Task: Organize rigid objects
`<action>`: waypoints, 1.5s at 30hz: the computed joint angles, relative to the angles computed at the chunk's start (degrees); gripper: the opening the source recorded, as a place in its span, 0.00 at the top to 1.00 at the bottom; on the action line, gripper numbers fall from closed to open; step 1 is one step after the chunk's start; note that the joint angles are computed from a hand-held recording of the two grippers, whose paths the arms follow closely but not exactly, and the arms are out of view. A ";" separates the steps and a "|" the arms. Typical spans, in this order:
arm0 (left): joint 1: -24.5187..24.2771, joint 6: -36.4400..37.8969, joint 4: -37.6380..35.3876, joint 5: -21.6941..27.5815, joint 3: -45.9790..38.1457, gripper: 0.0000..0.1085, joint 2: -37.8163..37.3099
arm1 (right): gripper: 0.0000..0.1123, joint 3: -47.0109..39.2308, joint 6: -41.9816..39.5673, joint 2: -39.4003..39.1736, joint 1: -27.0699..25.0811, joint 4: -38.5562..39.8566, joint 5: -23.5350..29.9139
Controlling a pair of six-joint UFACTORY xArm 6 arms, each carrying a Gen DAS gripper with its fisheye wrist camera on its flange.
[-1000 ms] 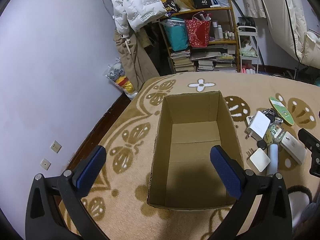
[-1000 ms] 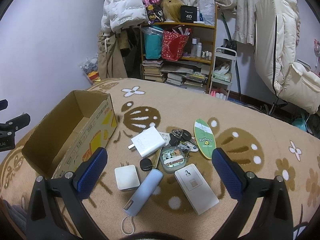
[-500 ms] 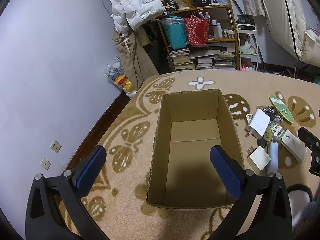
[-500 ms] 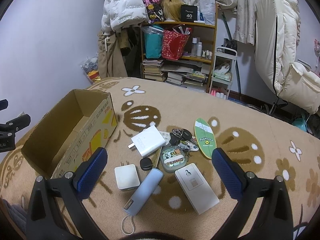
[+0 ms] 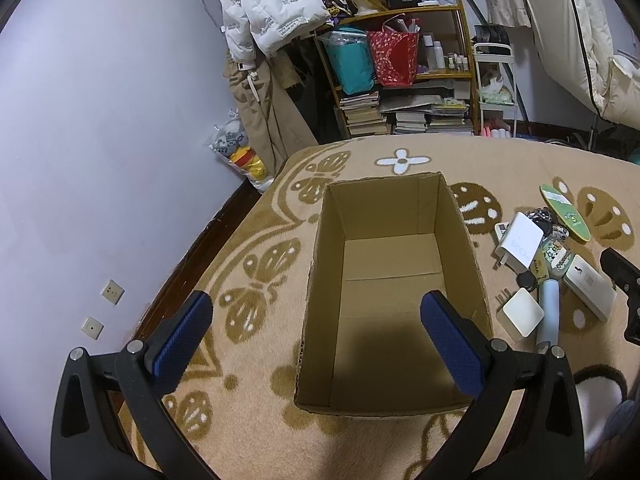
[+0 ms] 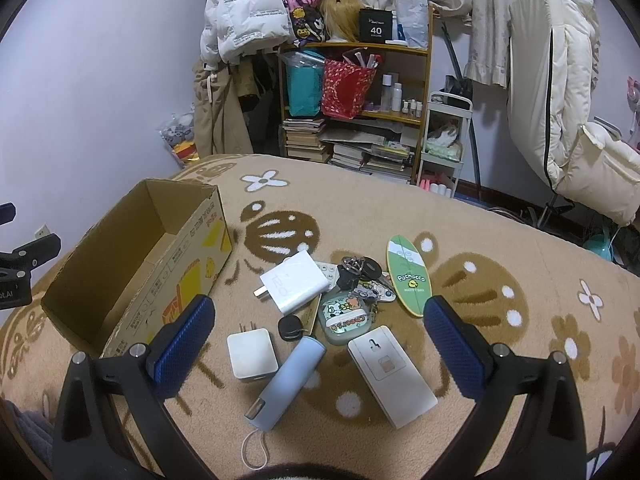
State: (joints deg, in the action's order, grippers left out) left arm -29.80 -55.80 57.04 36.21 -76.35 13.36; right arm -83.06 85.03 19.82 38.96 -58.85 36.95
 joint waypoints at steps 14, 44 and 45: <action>1.57 4.88 -4.64 2.66 -4.05 0.05 3.08 | 0.08 0.87 -0.35 0.85 -3.36 4.19 -4.12; 5.76 24.09 -22.91 17.23 -26.43 0.05 22.91 | 0.08 -33.21 -26.38 26.88 -6.17 24.78 1.14; 5.73 24.21 -23.00 18.02 -27.10 0.05 23.40 | 0.08 -34.06 -27.01 27.55 -6.32 25.64 0.99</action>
